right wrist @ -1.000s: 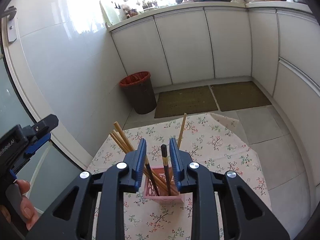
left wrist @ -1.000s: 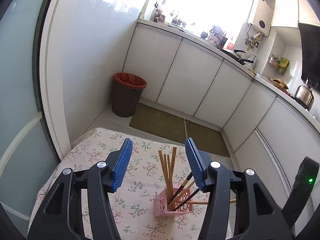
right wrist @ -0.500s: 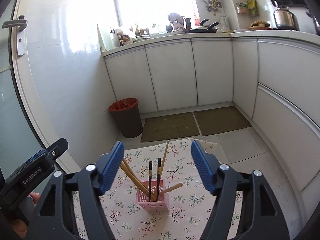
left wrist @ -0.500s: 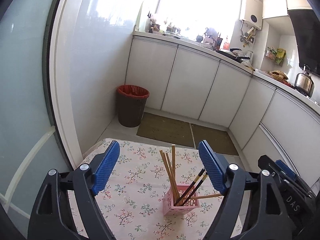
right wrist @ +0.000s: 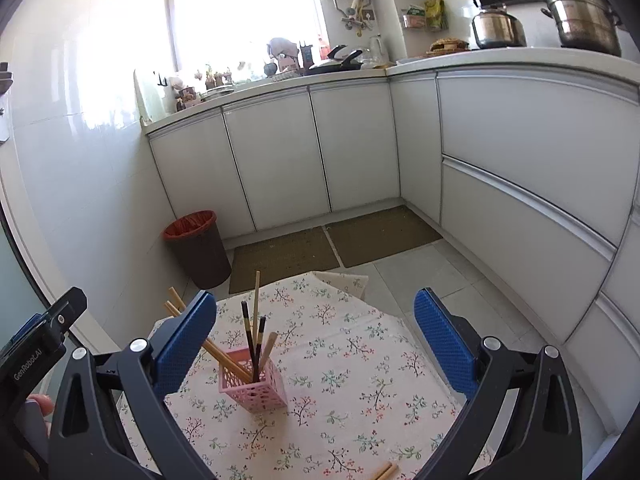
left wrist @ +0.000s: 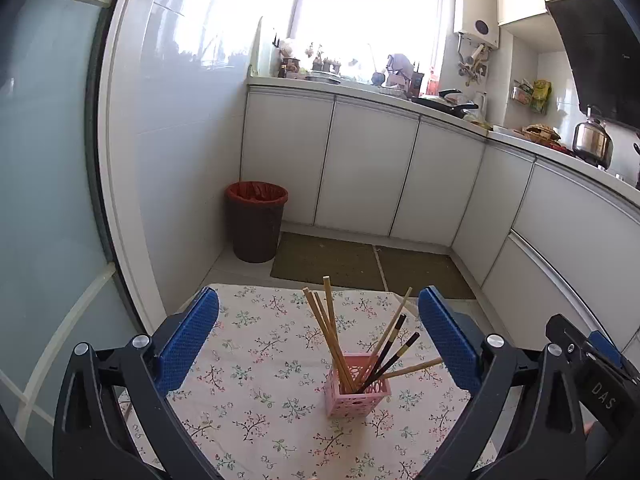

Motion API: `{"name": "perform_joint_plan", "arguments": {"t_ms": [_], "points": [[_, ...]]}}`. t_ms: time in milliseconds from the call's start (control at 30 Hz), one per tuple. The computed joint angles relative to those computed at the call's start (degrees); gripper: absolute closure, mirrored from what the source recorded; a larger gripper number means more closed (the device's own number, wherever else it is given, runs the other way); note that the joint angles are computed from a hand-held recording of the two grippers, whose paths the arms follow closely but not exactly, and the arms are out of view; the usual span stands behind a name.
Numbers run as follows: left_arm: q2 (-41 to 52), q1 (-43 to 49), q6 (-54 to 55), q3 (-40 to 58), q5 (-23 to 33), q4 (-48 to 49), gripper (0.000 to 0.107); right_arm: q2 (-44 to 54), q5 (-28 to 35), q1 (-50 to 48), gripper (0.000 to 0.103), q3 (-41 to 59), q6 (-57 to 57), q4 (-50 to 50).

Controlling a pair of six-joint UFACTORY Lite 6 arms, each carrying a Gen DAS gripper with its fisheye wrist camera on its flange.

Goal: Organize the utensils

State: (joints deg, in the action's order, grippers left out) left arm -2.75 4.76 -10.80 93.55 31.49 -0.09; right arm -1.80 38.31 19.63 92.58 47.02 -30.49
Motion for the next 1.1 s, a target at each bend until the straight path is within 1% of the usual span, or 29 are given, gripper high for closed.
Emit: {"name": "perform_joint_plan", "arguments": {"t_ms": [100, 167, 200, 233, 267, 333, 367, 433, 467, 500, 533, 567, 633, 733, 800, 900, 967, 1033, 1100], "points": [[-0.08, -1.17, 1.14, -1.48, 1.03, 0.43, 0.011, -7.68, -2.36, -5.14, 0.007, -10.18, -2.02, 6.22], [0.85, -1.82, 3.21, -2.10, 3.05, -1.04, 0.011, -12.96, -3.08, -10.74, 0.007, -18.03, -8.43, 14.77], [2.15, -2.33, 4.71, -1.84, 5.09, -2.01, 0.011, -15.13, -3.12, -13.83, 0.007, -21.52, -12.58, 19.64], [4.28, -3.18, 6.94, -0.99, 8.31, -3.03, 0.011, -17.20, -2.65, -17.66, 0.007, -25.26, -17.88, 25.64], [6.45, -4.04, 9.31, 0.07, 11.54, -4.14, 0.011, -18.58, -1.76, -21.38, 0.007, -28.20, -23.67, 31.63], [14.63, -7.07, 17.32, 3.74, 22.08, -7.33, 0.011, -19.51, 2.18, -30.02, 0.007, -33.65, -35.34, 43.50], [17.56, -8.83, 19.09, 3.88, 24.83, -7.96, 0.011, -19.03, 4.59, -33.93, 0.007, -35.72, -39.66, 47.65], [21.31, -13.54, 18.40, 1.40, 25.21, -6.94, 0.012, -17.54, 8.27, -39.83, 0.007, -39.07, -44.90, 52.82], [23.13, -15.51, 19.37, 1.20, 26.10, -7.37, 0.015, -16.72, 9.53, -42.61, 0.007, -40.27, -47.29, 55.16], [24.79, -17.28, 21.14, 1.28, 26.94, -8.39, 0.022, -15.82, 10.67, -45.28, 0.007, -41.54, -49.24, 57.06], [26.73, -19.55, 22.58, 1.96, 27.56, -8.99, 0.028, -14.82, 11.57, -47.19, 0.007, -42.04, -50.17, 57.91], [27.67, -21.37, 22.84, 1.76, 27.11, -8.70, 0.030, -14.06, 12.24, -48.86, 0.007, -42.38, -51.11, 58.73], [30.98, -24.58, 21.82, 3.83, 26.94, -7.10, 0.044, -14.26, 13.14, -51.56, 0.007, -43.52, -52.73, 59.79], [38.15, -27.67, 20.40, 9.80, 29.17, -5.77, 0.056, -14.40, 14.02, -54.33, 0.007, -43.57, -55.18, 60.84], [41.55, -28.58, 19.65, 12.91, 30.09, -5.11, 0.060, -14.36, 14.12, -54.98, 0.007, -43.58, -55.82, 61.32], [45.56, -29.08, 18.69, 16.91, 31.16, -4.53, 0.060, -13.38, 14.61, -55.11, 0.007, -43.10, -55.94, 61.42], [47.04, -28.96, 19.37, 18.50, 31.88, -5.42, 0.060, -12.59, 14.80, -54.94, 0.007, -43.09, -56.04, 61.51], [47.78, -29.48, 19.12, 19.11, 31.68, -4.33, 0.061, -12.22, 14.83, -55.01, 0.007, -43.10, -56.02, 61.20], [48.78, -30.18, 18.72, 19.85, 31.54, -3.85, 0.064, -12.07, 14.81, -55.24, 0.007, -43.12, -55.87, 61.08]]}}
